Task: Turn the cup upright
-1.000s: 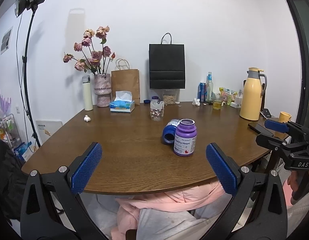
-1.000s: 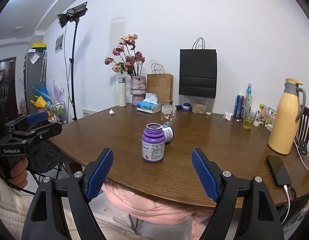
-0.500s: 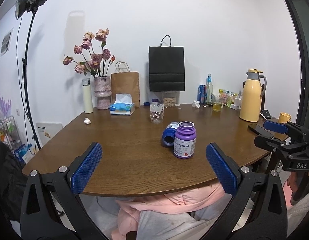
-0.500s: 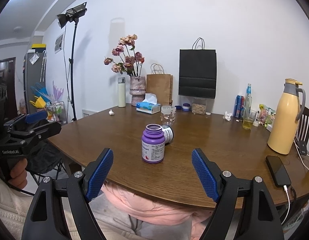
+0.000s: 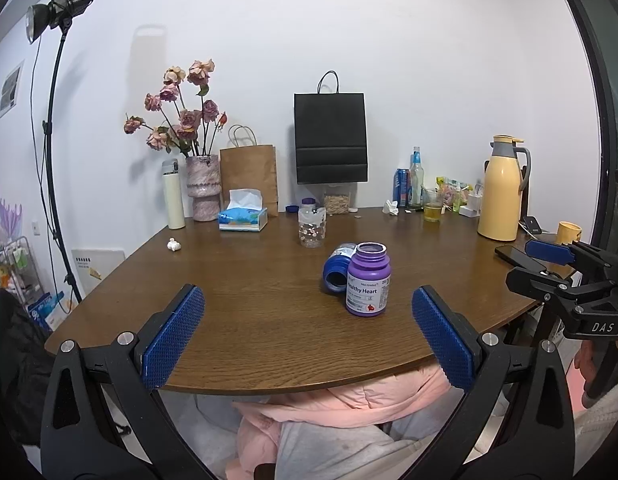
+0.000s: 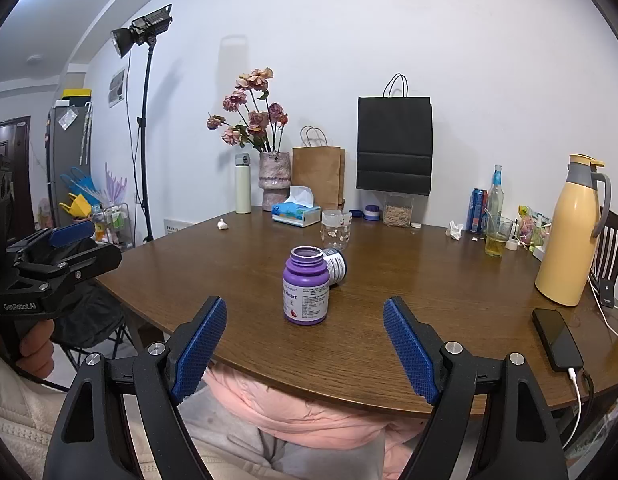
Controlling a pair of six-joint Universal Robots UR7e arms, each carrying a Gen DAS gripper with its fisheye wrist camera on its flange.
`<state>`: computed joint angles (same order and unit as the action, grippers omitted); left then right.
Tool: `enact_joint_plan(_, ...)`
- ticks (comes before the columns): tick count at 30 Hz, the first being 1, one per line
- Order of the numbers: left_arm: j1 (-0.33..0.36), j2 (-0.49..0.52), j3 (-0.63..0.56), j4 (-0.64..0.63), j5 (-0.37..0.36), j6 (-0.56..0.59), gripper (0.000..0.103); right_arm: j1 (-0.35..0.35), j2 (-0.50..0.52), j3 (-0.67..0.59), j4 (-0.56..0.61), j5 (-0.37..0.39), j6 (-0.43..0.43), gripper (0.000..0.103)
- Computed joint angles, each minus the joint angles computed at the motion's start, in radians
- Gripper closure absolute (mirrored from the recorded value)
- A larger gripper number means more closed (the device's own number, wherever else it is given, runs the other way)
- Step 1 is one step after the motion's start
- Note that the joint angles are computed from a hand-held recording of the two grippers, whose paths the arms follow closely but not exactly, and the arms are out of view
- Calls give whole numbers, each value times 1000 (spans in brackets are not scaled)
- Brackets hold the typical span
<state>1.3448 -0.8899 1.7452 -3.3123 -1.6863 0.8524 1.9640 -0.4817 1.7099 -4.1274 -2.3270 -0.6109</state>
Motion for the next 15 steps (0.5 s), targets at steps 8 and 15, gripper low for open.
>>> enact_joint_plan(8, 0, 0, 3, -3, -4, 11, 0, -1, 2, -2, -2, -1, 4, 18)
enact_joint_plan(15, -2, 12, -9, -23, 16, 4, 0, -8, 3, 2, 12, 3, 24, 18)
